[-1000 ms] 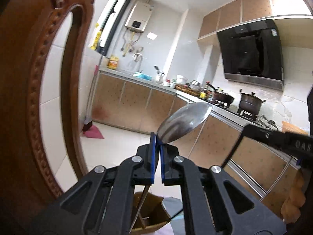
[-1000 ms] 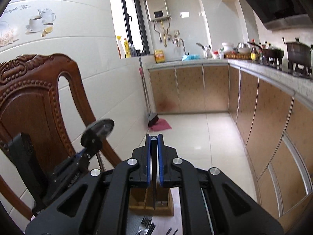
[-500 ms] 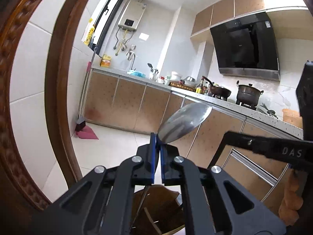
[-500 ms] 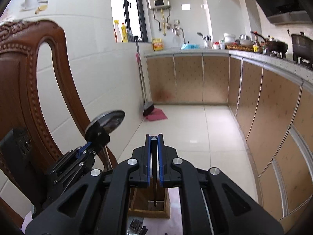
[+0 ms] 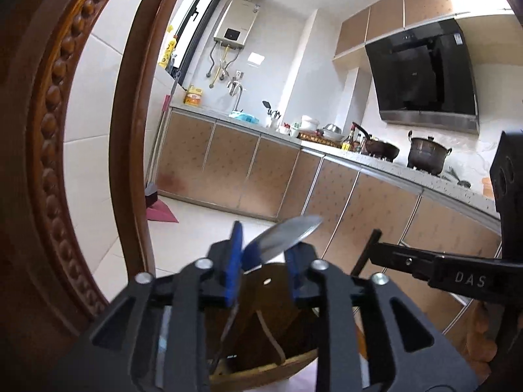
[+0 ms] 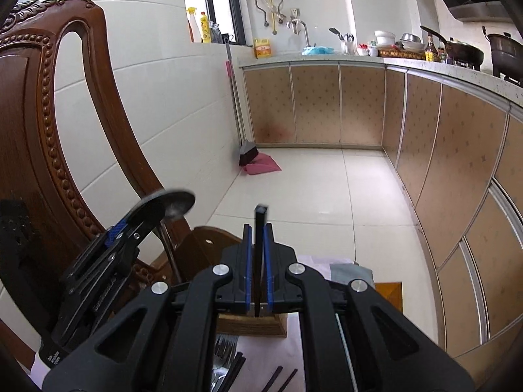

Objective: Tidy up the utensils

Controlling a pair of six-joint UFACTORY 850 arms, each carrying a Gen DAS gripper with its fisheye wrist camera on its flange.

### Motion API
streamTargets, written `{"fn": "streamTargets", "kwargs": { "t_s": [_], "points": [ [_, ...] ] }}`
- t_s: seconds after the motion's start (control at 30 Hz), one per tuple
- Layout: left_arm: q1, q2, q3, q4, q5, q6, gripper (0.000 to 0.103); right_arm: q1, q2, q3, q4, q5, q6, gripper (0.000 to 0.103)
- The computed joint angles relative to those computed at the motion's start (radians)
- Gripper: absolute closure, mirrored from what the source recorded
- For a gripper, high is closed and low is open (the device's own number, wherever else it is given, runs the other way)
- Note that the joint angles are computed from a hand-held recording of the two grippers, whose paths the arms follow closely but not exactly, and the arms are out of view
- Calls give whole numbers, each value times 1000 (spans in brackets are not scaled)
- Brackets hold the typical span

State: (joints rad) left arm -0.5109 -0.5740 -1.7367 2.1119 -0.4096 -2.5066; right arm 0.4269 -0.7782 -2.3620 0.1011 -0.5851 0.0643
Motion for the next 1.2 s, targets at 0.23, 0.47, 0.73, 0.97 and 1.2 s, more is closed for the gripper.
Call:
{"fn": "streamTargets", "kwargs": {
  "t_s": [0.23,0.47,0.73,0.97,1.2],
  "points": [
    [-28,60,70,-93,-29,108,59,1,108,172,8,78,14,51],
    [-98,115,101,-517,-161,578,36,-13,261,408,2,145,57,43],
    [-164,147,156,-1053,-324,1022,25,0,310,577,-178,2,258,43],
    [-192,173,258,-1193,-379,1055,24,56,294,645,-322,-70,405,43],
    [-194,150,243,-1277,-440,1150,20,99,248,641,-390,-136,492,43]
  ]
}}
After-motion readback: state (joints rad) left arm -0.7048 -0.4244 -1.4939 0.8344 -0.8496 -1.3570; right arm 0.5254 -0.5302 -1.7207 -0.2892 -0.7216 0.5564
